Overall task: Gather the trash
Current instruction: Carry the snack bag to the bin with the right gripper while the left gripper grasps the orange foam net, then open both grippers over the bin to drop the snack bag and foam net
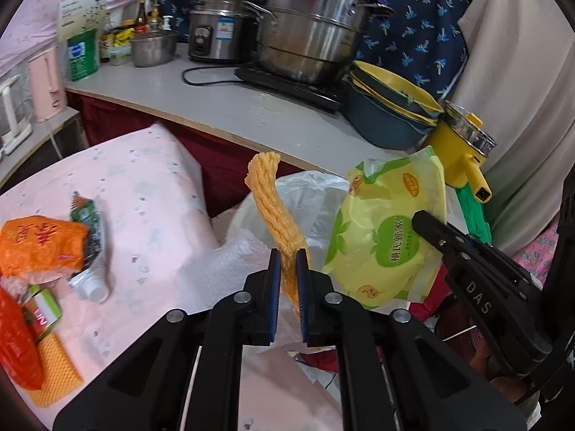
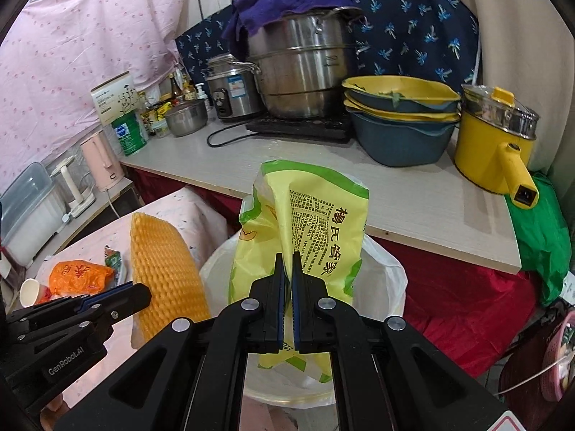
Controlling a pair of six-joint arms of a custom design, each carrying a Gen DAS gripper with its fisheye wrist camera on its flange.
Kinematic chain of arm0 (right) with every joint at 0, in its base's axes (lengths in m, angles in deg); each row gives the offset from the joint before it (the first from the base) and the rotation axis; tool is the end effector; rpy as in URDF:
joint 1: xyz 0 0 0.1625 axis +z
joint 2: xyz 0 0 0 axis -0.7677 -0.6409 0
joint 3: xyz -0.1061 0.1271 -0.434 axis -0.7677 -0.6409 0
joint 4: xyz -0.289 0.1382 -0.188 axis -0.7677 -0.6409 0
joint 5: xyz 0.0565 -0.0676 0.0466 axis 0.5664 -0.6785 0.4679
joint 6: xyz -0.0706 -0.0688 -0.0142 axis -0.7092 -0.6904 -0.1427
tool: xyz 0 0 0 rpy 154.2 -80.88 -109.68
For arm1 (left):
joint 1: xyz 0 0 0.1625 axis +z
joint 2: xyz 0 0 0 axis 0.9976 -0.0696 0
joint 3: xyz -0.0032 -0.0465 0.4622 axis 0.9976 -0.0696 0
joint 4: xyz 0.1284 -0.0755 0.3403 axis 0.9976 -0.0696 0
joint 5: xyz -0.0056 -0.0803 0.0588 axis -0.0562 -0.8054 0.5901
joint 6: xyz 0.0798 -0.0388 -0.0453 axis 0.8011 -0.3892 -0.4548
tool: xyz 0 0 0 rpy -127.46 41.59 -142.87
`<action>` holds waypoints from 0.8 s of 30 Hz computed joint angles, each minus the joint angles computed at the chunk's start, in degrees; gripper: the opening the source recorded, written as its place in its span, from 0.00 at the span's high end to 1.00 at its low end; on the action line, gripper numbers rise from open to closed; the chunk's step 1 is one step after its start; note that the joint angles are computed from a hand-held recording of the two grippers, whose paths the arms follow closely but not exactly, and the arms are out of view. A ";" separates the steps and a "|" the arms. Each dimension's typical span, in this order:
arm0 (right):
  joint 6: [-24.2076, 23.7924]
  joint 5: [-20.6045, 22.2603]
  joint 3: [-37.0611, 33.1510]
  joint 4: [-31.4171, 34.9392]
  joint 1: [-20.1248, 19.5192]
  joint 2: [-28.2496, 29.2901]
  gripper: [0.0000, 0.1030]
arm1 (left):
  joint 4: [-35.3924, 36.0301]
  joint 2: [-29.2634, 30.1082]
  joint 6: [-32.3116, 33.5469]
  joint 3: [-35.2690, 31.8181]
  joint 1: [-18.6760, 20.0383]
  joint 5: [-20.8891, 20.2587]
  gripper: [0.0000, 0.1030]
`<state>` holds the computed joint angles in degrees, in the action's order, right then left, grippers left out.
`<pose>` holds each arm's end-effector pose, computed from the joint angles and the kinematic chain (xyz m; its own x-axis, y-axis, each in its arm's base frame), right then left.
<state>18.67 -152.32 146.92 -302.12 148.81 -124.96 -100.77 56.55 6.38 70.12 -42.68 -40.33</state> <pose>0.1356 -0.5337 0.3403 -0.6787 0.5728 0.4596 -0.2107 0.4477 -0.8690 -0.4431 -0.6377 0.0451 -0.6164 0.7366 -0.2783 0.7854 0.6007 -0.1496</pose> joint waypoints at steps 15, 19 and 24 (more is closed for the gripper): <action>2.58 1.34 1.04 1.67 -2.75 -0.42 0.97 | 3.90 3.58 -0.47 -3.49 0.57 1.89 0.91; 2.94 1.71 0.94 2.45 -3.12 -0.15 0.97 | 3.51 2.91 -1.09 -2.31 0.99 2.20 0.91; 3.41 1.80 0.81 3.08 -3.30 0.26 0.97 | 1.52 1.61 -1.03 -1.03 0.94 1.69 0.91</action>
